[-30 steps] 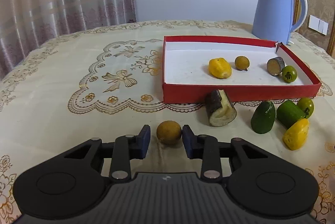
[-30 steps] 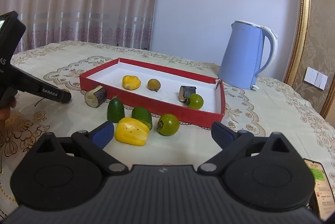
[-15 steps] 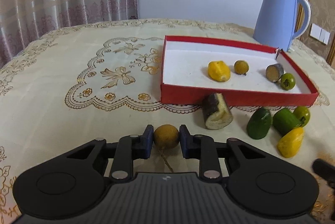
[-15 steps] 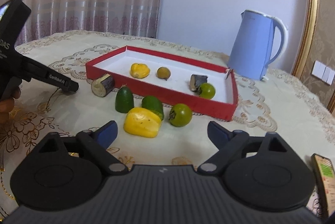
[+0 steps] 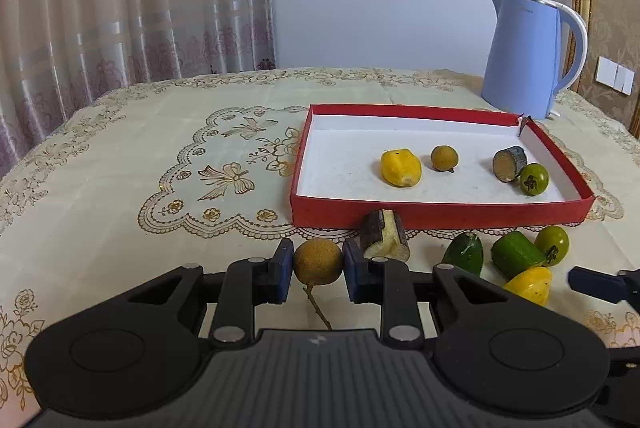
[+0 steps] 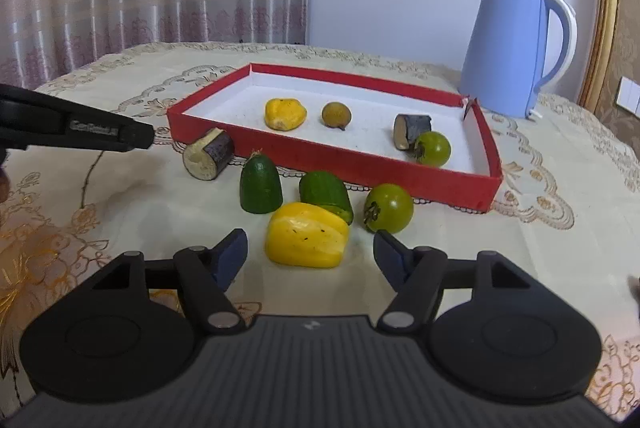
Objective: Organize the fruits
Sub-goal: 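Grasp the yellow bell pepper with the right gripper while the left gripper lifts the longan, then carry the longan into the red box and open the left gripper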
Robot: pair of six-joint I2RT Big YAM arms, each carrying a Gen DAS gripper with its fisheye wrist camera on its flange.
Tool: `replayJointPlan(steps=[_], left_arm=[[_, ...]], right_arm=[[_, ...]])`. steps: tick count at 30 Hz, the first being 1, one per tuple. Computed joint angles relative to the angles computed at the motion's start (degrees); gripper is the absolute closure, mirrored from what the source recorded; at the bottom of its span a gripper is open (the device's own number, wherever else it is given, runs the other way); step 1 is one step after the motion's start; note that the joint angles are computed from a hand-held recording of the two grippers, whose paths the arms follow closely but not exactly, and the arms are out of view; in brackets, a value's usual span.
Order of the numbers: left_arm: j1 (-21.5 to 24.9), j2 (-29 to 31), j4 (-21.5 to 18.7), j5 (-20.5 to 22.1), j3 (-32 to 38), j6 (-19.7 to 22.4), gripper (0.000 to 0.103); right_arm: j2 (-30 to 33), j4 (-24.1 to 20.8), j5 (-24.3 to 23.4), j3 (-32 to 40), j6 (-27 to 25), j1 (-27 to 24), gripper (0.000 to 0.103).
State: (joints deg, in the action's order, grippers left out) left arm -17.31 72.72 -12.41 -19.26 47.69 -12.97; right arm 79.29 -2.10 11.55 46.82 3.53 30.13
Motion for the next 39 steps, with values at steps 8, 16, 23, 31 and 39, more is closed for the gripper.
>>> replayJointPlan(steps=[8, 16, 23, 31, 39], left_arm=[[0.34, -0.86, 0.07, 0.67, -0.71, 0.11, 0.077], [-0.11, -1.02, -0.29, -0.50, -0.68, 0.29, 0.077], [-0.92, -0.14, -1.97, -1.73, 1.21, 0.53, 0.077], [-3.49, 3.49, -2.44, -5.57, 5.98, 3.06, 0.077], [-4.76, 9.15, -4.04, -8.39, 12.41, 4.15, 0.077]], right_arm=[[2.33, -1.79, -2.51, 2.12, 2.94, -0.93, 0.056], [0.59, 0.05, -3.57, 0.25, 2.83, -1.17, 0.058], [-4.10, 3.21, -5.22, -3.17, 2.39, -2.61, 0.058], [-7.14, 5.30, -7.48, -5.37, 2.14, -5.35, 0.058], [-8.24, 6.86, -9.36, -6.89, 2.61, -7.92, 0.058]])
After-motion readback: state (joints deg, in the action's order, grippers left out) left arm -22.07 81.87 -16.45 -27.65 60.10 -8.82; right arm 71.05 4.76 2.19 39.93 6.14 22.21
